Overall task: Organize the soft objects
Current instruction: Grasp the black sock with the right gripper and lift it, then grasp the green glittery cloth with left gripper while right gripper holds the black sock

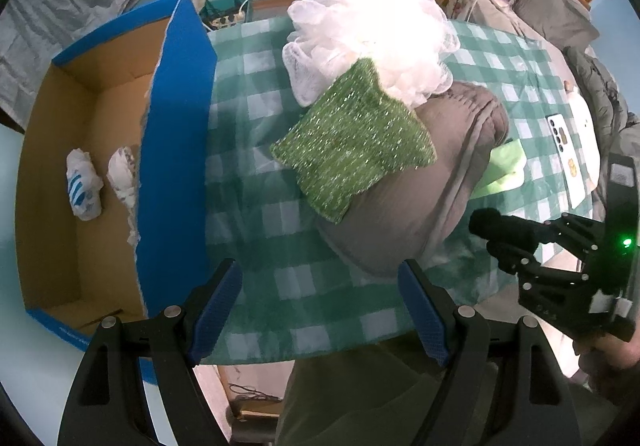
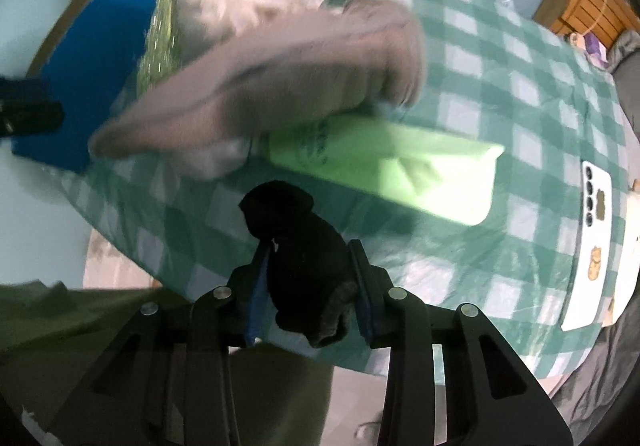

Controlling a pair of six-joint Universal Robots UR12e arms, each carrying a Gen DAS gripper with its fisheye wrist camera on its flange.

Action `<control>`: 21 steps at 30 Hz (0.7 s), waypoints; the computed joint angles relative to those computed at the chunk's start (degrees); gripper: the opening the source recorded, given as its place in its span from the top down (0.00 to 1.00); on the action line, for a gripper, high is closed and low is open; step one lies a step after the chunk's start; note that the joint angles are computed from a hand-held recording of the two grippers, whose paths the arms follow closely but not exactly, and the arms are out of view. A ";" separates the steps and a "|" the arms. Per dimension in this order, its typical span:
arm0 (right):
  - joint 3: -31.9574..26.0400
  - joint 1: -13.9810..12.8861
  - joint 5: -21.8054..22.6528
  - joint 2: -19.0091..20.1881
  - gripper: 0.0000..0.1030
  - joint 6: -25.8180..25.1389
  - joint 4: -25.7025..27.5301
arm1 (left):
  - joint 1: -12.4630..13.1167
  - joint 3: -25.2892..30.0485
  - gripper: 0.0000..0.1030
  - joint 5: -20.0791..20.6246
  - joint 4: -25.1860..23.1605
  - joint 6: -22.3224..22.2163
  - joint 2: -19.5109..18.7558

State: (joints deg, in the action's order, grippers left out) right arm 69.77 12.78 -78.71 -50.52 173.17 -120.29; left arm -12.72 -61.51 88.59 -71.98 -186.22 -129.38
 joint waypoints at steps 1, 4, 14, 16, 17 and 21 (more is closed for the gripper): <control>-0.14 -0.10 0.22 -0.04 0.66 0.53 -0.35 | 0.03 0.35 0.21 -0.28 0.00 -0.11 -0.20; -1.11 -0.57 0.71 0.06 0.66 1.59 -1.12 | 0.02 1.78 0.21 -0.76 -0.13 -0.37 -1.07; -6.22 -1.69 2.78 1.76 0.65 2.95 -1.18 | 0.10 7.42 0.19 -4.17 -1.30 -2.13 -4.34; -6.61 -1.73 2.90 1.98 0.65 3.03 -1.74 | -0.03 8.59 0.17 -4.04 -1.55 -2.60 -5.06; -7.52 -1.79 2.94 2.38 0.65 3.11 -1.59 | -0.08 9.20 0.17 -4.02 -1.63 -2.93 -5.45; -9.20 -1.83 3.06 2.99 0.65 3.77 -1.32 | -0.24 11.97 0.17 -4.13 -3.08 -4.64 -7.19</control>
